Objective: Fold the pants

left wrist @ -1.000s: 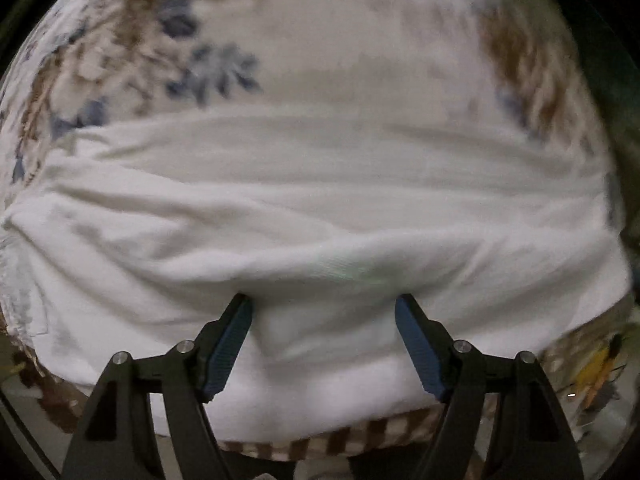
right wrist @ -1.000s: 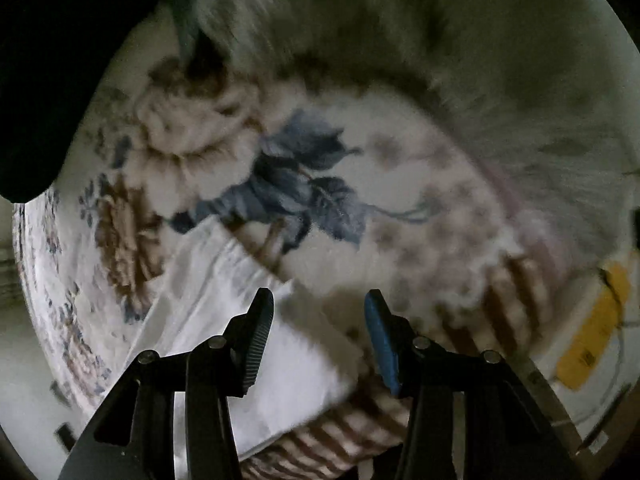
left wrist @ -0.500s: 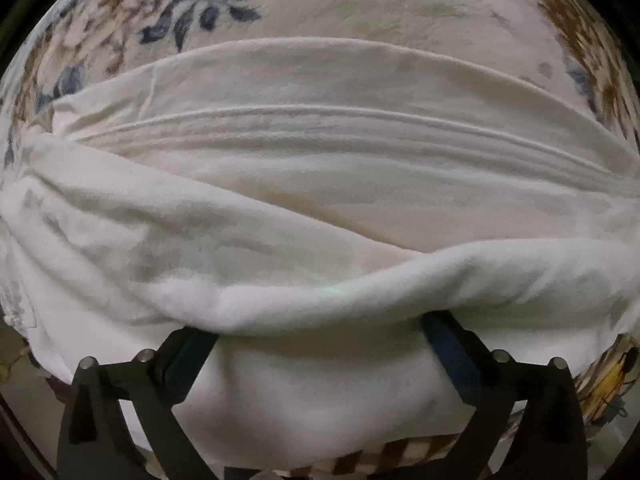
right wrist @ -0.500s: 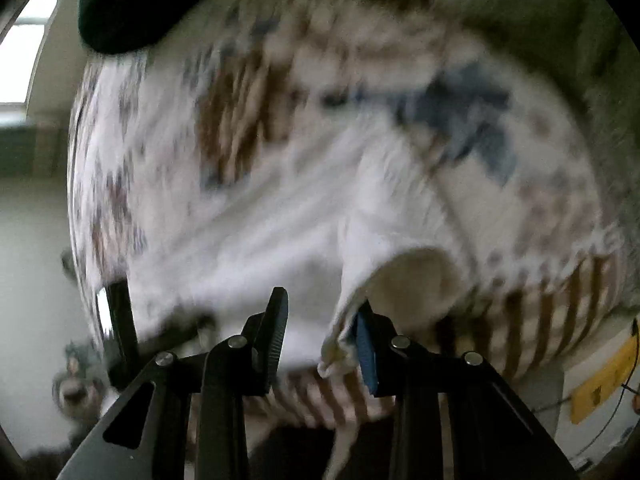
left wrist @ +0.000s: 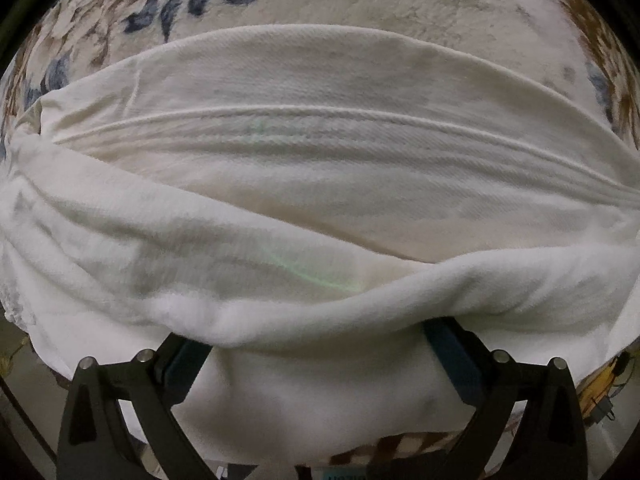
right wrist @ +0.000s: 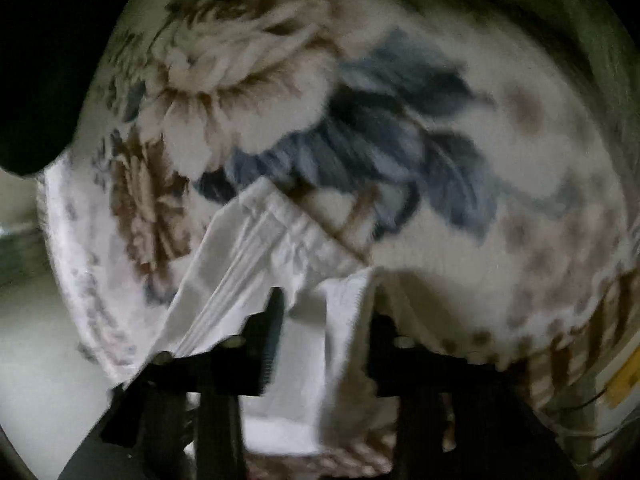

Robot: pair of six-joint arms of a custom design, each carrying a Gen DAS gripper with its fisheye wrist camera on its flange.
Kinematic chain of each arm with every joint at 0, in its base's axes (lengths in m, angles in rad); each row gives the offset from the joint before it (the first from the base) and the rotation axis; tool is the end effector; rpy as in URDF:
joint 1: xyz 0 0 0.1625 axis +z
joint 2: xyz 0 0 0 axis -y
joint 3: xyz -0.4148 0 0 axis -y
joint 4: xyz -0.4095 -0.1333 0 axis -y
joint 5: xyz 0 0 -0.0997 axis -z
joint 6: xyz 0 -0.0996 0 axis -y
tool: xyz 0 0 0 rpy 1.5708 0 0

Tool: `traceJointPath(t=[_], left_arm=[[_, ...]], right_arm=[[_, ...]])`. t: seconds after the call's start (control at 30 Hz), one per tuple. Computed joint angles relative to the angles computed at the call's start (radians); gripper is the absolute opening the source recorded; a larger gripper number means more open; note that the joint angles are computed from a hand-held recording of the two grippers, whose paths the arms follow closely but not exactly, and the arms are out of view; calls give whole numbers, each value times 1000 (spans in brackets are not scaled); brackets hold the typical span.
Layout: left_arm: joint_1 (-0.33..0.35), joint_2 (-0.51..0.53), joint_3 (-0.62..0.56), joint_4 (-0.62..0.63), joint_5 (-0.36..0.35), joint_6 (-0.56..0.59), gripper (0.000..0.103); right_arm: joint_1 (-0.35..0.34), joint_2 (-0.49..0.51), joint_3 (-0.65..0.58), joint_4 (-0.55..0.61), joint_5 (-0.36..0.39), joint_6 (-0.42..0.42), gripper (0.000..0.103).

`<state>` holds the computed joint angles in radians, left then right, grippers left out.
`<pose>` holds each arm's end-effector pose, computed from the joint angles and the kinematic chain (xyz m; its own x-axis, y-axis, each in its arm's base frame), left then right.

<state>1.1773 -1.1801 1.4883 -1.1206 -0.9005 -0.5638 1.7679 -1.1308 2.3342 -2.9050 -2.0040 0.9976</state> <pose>-0.0371 -0.5984 0.2966 -0.6220 0.2292 -0.7487 -0.0640 0.9381 0.3403 0.1748 -0.4081 0.0790 -0.6516 0.7496 0.1161 0.6515 0.6315 -0.4204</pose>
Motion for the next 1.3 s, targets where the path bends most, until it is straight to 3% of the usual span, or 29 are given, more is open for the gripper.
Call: traceJointPath(t=[0.07,0.23,0.33,0.37,0.47,0.57,0.67,0.73,0.8,0.83,0.87,0.93,0.97,1.0,1.07,1.13,1.2,1.3], left_arm=[[-2,-11,-6,-39,-7,26,103],[-33,-80,-1,-95,20,-3,103],[-34,-102,-8,-101,20,-34,103],[-32,-105,-6,-98,25,-42,103],[-13,-105,15,-91,36,-55,103],[-7,-104,53,-92,47,-53,103],[-14,-98,79,-87,67,-45,103],[-18,-92,85,-87,69,-43,103],[-21,-80,77,-79,72,-40,103],[-25,-74,72,-79,70,-37,103],[-29,-81,77,-78,68,-33,103],[-46,-67,60,-78,74,-35,103],[-57,-60,52,-81,84,-35,103],[-67,-56,45,-84,92,-35,103],[-89,-44,37,-103,102,-38,103],[-108,-18,27,-110,106,-52,103],[-107,23,1,-120,106,-53,103],[-103,94,-22,-129,114,-50,103]], right_arm=[[69,-1,-36,-45,-19,-72,12],[259,-12,-146,-154,-13,-180,12],[321,-6,-168,-131,-104,-203,11],[320,-16,-144,-92,-138,-161,11],[224,-66,3,-23,-165,-8,11],[126,-63,104,-57,-131,36,11],[112,-27,116,-58,-154,-19,11],[97,-26,101,22,-137,-12,13],[78,-43,104,44,-93,14,30],[71,-50,99,50,-69,31,32],[71,-81,110,58,-66,42,33],[101,-133,105,73,-83,56,46],[113,-149,95,90,-95,55,60],[122,-153,86,77,-102,36,64],[119,-145,51,81,-94,-26,64],[71,-103,7,91,-65,-106,64],[4,-71,-32,170,-41,-104,64],[-75,4,-69,187,39,-94,61]])
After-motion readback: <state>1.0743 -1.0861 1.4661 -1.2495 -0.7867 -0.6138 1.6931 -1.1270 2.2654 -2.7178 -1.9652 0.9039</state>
